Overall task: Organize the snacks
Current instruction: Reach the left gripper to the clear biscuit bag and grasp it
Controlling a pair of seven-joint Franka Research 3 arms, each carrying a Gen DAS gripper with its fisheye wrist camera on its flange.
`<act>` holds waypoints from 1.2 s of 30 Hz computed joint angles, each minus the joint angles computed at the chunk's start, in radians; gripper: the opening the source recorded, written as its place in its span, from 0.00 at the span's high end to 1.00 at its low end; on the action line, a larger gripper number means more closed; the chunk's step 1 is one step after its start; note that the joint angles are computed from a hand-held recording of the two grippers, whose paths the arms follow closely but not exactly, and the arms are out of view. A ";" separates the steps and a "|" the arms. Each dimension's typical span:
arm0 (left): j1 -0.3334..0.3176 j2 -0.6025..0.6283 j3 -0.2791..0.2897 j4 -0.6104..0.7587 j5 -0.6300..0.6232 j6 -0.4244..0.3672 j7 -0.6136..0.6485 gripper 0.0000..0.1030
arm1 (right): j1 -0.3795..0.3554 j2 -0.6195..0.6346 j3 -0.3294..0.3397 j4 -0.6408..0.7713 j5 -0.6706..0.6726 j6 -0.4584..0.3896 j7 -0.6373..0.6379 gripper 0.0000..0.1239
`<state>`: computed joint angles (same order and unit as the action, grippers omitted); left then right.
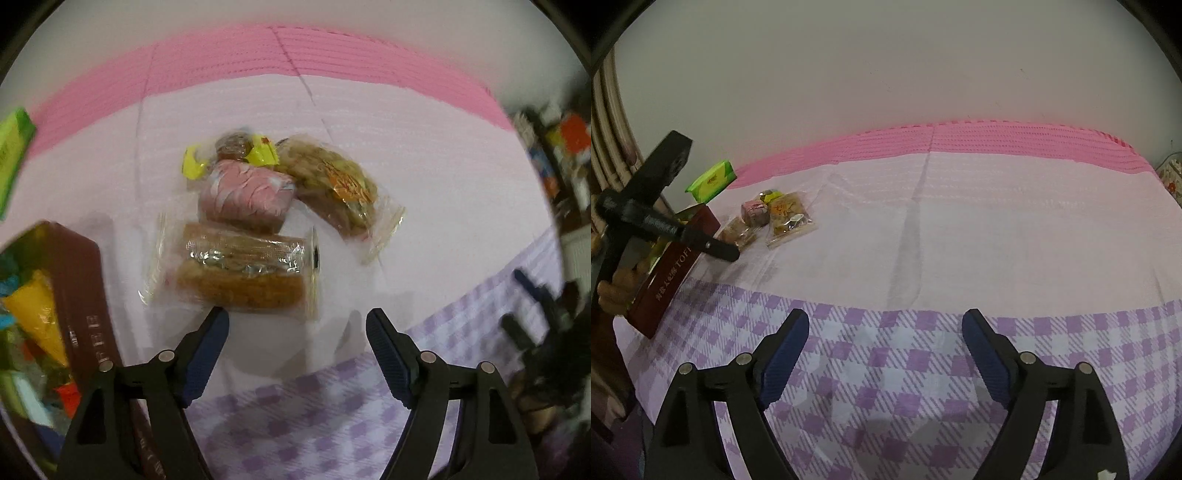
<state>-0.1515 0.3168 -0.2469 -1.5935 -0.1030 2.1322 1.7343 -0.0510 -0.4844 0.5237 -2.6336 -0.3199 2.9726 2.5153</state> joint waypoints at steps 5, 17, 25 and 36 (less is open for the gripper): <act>-0.015 0.012 0.034 0.001 0.060 0.046 -0.155 0.25 | 0.004 0.002 -0.006 -0.003 0.003 0.009 -0.004 0.32; 0.125 0.142 -0.004 0.180 -0.254 -0.066 -0.283 0.25 | 0.019 0.018 -0.018 -0.001 0.019 0.017 -0.036 0.30; 0.049 0.133 0.020 0.161 -0.057 -0.015 -0.339 0.32 | 0.037 0.028 -0.036 -0.002 0.036 0.024 -0.062 0.28; 0.077 0.141 0.014 0.200 -0.071 -0.088 -0.310 0.48 | 0.064 0.042 -0.063 0.006 0.072 0.016 -0.101 0.26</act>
<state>-0.0742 0.4578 -0.2326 -1.3936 -0.1739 2.0445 1.4245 0.0129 -0.4424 0.4607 -2.6279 -0.2480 2.9888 2.4139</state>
